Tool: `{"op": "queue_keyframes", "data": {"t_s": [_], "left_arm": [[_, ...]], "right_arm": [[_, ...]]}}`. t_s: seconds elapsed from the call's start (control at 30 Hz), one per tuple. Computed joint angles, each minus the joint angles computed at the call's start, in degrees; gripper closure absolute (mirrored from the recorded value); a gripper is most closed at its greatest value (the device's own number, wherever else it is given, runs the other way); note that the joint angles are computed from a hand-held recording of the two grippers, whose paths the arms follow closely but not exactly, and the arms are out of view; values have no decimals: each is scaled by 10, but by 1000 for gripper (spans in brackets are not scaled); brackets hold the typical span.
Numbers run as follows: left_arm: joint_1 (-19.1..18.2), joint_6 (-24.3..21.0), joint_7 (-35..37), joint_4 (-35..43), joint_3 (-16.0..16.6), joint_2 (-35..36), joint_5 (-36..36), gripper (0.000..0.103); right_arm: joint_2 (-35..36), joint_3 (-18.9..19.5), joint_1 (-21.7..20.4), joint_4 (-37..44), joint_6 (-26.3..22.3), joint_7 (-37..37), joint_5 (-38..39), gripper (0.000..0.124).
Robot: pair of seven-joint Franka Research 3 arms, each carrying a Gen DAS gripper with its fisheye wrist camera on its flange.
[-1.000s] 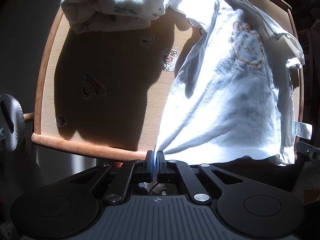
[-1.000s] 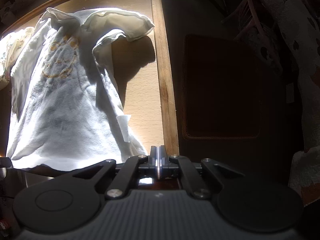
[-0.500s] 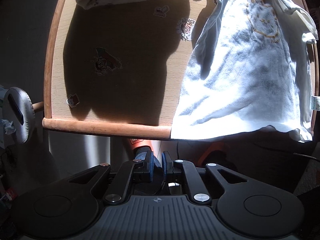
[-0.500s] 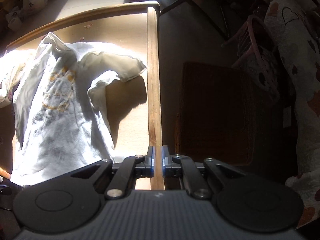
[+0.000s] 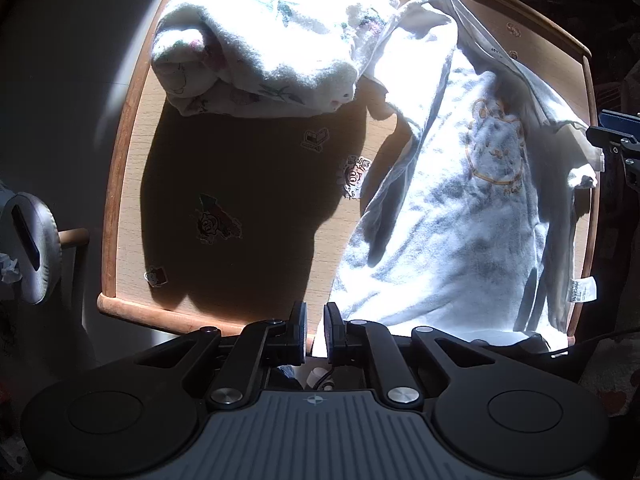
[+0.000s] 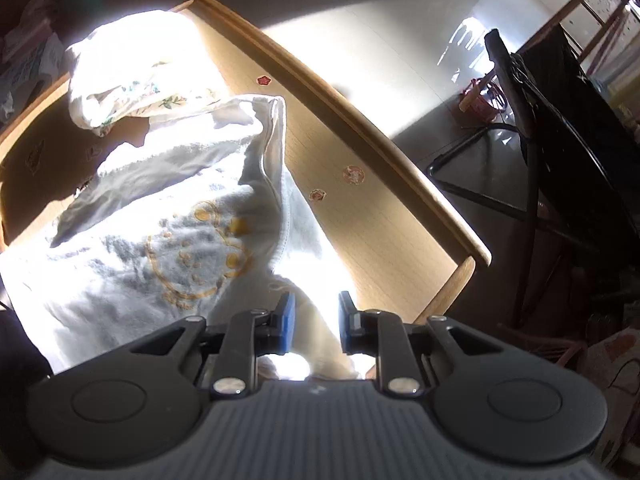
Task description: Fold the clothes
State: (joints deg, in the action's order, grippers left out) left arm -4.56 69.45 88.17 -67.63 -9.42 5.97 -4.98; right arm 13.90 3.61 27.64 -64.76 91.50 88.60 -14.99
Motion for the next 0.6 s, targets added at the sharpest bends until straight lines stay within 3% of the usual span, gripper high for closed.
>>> {"op": "queue_keyframes", "data": {"t_s": [0.2, 0.6], "left_arm": [[1, 4, -14, -1, 0, 8, -8, 89], [-2, 12, -42, 80, -6, 78, 9, 89]], "right_arm": [[70, -3, -4, 83, -54, -81, 34, 102], [137, -23, -11, 199, -125, -100, 96, 102]]}}
